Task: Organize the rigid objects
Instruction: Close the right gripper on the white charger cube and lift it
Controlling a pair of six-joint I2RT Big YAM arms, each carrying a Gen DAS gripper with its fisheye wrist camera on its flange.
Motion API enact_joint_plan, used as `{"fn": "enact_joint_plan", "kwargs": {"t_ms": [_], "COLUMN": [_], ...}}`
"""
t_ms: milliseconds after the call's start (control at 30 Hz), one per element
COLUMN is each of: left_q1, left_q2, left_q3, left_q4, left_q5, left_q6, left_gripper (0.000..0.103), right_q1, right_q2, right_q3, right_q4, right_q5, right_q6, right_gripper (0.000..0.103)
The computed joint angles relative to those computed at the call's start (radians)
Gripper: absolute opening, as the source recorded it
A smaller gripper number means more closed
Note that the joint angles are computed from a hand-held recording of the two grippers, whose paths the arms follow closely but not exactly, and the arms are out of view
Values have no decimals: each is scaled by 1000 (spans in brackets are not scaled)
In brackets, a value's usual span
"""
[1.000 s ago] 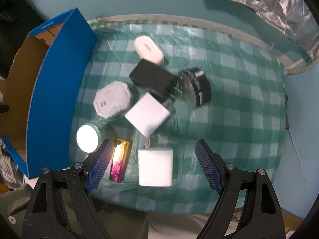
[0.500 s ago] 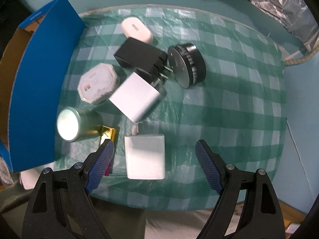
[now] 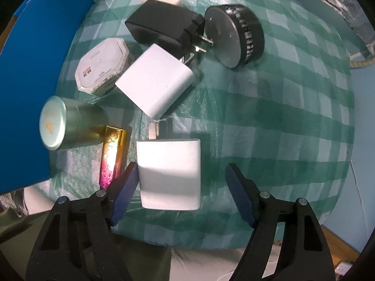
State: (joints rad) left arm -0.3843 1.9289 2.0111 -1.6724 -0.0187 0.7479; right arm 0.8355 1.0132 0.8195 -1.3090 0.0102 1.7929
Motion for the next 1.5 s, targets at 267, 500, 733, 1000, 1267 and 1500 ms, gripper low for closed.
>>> {"fn": "enact_joint_plan", "kwargs": {"t_ms": [267, 500, 733, 1000, 1267, 1500], "left_q1": [-1, 1, -3, 1, -2, -2], "left_q2": [1, -4, -26, -28, -23, -24], "left_q3": [2, 1, -23, -24, -14, -17], "left_q4": [-2, 4, 28, 28, 19, 18], "left_q5": [-3, 9, 12, 21, 15, 16], "left_q6": [-5, -5, 17, 24, 17, 23], "left_gripper": [6, 6, 3, 3, 3, 3], "right_q1": [-32, -54, -48, -31, -65, -88], "right_q2": [43, 107, 68, 30, 23, 43], "right_q3": [-13, 15, -10, 29, 128, 215], "right_q4": [33, 34, 67, -1, -102, -157], "right_q5": [3, 10, 20, 80, 129, 171], "right_q6": [-55, -91, -32, -11, -47, -102], "right_gripper": [65, 52, 51, 51, 51, 51]}}
